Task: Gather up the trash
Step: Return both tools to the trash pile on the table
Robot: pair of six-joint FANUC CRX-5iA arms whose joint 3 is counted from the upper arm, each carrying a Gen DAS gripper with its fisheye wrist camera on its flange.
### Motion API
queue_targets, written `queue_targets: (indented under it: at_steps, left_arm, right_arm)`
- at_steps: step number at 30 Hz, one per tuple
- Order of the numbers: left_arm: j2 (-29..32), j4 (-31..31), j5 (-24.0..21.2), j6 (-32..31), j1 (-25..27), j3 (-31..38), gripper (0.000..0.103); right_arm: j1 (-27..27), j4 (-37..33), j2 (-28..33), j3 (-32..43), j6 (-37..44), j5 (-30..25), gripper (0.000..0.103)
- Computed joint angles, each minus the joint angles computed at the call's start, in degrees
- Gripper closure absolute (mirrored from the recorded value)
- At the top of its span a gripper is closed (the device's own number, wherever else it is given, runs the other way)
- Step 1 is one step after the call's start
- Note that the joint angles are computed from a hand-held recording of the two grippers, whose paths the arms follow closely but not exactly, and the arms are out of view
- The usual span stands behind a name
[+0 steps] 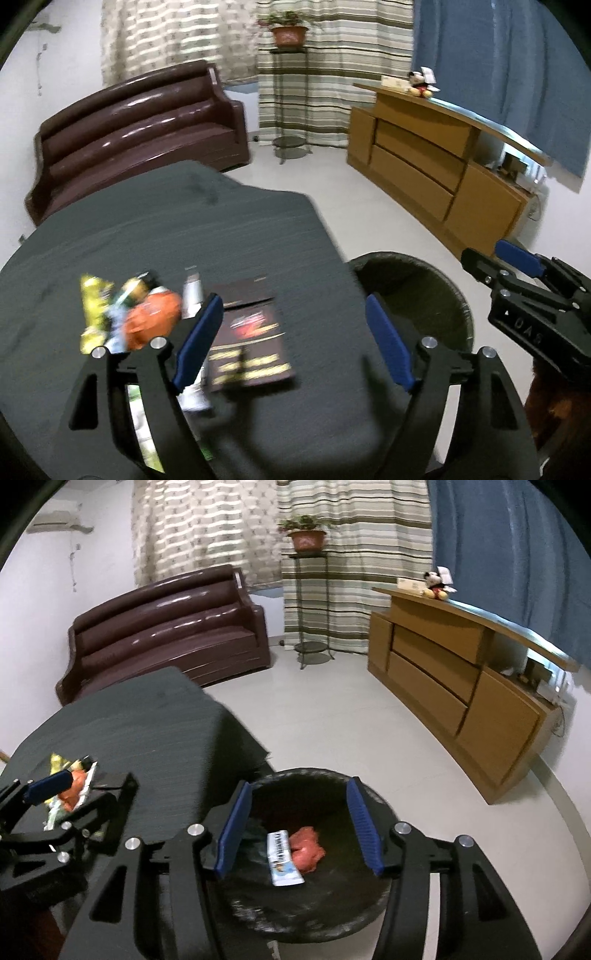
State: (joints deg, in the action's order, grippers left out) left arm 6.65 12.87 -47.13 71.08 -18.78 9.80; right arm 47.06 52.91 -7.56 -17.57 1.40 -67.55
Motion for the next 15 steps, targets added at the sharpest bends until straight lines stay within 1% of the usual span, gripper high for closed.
queue_targets:
  at_steps: [5,15]
  left_arm:
    - [-3.3,-1.4,-1.0,1.3,3.8,-2.7,0.025]
    - [-9.2,-0.1,-2.2,-0.4,10.2,-9.8,0.025]
  right_arm:
    - [1.9,-0.8,1.9,2.1,1.0,0.4,0.049]
    - [6.2,-2.4,4.8,4.7,2.4,-0.5,0.049]
